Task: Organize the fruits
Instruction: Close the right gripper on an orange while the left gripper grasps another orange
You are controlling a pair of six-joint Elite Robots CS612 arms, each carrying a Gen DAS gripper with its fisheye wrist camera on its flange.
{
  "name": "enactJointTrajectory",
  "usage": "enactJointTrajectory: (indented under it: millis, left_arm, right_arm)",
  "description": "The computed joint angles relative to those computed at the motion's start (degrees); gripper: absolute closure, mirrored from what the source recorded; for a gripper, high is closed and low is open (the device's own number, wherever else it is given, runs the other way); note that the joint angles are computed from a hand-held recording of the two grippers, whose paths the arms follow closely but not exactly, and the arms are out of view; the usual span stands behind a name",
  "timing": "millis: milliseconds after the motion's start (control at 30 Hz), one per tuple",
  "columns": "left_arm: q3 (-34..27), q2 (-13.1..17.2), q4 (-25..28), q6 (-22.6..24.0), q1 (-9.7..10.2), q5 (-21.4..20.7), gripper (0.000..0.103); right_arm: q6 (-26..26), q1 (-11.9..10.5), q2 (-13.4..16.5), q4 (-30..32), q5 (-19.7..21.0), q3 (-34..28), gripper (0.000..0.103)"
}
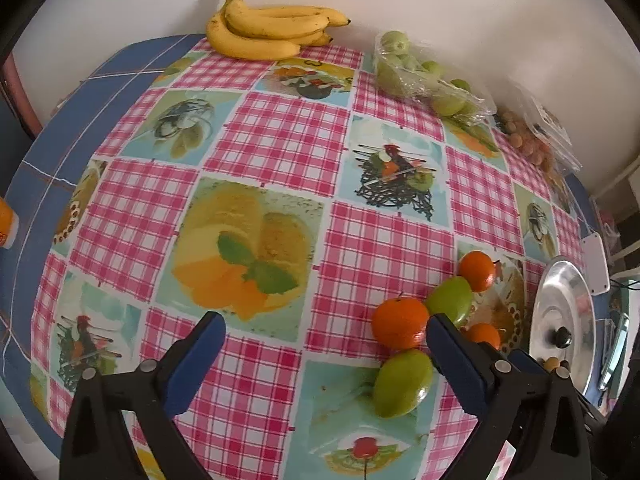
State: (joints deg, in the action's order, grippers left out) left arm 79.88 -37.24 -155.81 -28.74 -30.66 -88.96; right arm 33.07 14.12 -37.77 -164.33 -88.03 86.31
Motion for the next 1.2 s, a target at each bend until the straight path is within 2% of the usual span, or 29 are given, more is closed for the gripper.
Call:
enactJointTrajectory:
  millis: [100,233,367,533,667,733,800,1100,1200]
  left_arm:
    - [-0.5,0.4,0.0,0.4,-0.04,-1.2,0.009]
    - [-1.5,1.1,0.8,1.6,-0.25,-2.5,0.019]
    - [-2.3,1.8,1.1,2.1,-0.37,-3.7,0.025]
    - [-3.3,2.6,1.5,2.5,-0.38,-5.1,0.036]
    - [-4.0,3.1,2.3,2.4,-0.32,-6.3,0.040]
    - [-4.1,3.3,1.9,2.1,-0.18,-7.9,0.050]
    - [-4.2,3.5,1.7,1.9,-0.12,-9.0,0.054]
    - [-4.7,3.9,1.4,1.9,-0.10,-9.2,0.054]
    - [-4.7,3.9,1.2,2.3,-0.12,-9.5,0.061]
  right_arm:
    - [0.1,-0.1,0.1,0.2,-0.5,-0.2,0.042]
    - [-0.1,-0.3,0.5,1.1,-0.8,-0.7,0.044]
    - [-0.6,-0.2,0.8,2.2,-1.5,-1.4,0.053]
    - [-0.9,-0.4,1.2,3.1,-1.0,-1.9,0.056]
    - [-1.4,-0.5,1.5,3.7,-0.7,-2.2,0.063]
    - [-1.4,-0.6,1.6,3.5,-0.4,-2.2,0.065]
    - [-1.5,-0.6,1.6,3.3,-0.2,-2.1,0.065]
    - [-1.5,-0.8,1.8,2.3,0.7,-2.1,0.065]
    - [-1.2,-0.8,1.7,2.2,0.7,-2.0,0.065]
